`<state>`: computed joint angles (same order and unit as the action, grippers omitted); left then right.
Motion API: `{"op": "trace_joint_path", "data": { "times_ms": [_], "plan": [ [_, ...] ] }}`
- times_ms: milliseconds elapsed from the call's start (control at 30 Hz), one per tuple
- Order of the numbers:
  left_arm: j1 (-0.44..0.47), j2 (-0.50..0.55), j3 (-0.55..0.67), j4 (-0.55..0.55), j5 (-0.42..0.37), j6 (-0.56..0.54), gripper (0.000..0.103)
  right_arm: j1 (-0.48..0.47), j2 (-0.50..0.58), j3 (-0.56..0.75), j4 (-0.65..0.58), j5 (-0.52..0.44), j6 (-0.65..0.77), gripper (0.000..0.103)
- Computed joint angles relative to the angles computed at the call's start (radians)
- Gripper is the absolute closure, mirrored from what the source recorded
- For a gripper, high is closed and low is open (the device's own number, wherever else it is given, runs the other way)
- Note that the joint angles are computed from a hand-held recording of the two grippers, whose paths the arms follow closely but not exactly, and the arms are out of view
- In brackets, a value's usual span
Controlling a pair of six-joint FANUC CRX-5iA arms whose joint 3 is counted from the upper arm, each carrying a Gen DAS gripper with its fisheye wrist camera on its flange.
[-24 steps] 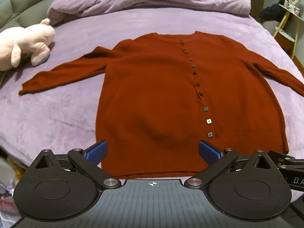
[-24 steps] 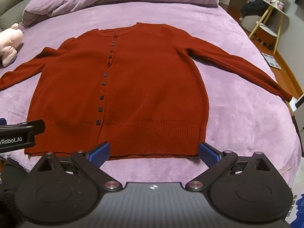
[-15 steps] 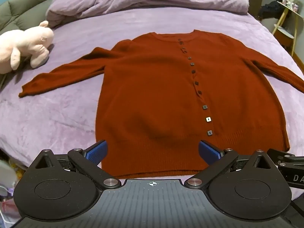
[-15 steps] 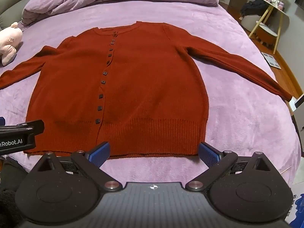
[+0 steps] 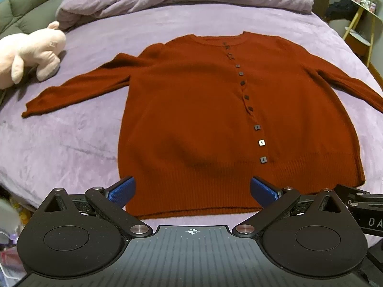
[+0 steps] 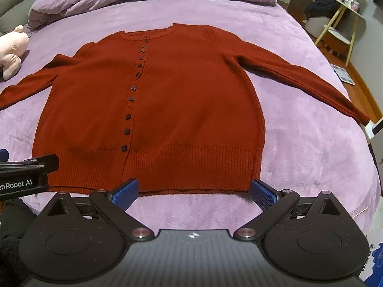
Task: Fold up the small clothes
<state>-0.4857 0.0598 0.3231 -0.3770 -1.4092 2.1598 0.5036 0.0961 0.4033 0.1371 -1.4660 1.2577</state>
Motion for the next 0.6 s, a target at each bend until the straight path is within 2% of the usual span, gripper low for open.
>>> {"op": "trace_joint_path", "data": {
  "times_ms": [600],
  "plan": [
    [0.005, 0.001, -0.004, 0.019, -0.013, 0.022, 0.000, -0.001, 0.002, 0.001, -0.004, -0.006, -0.001, 0.004]
  ]
}}
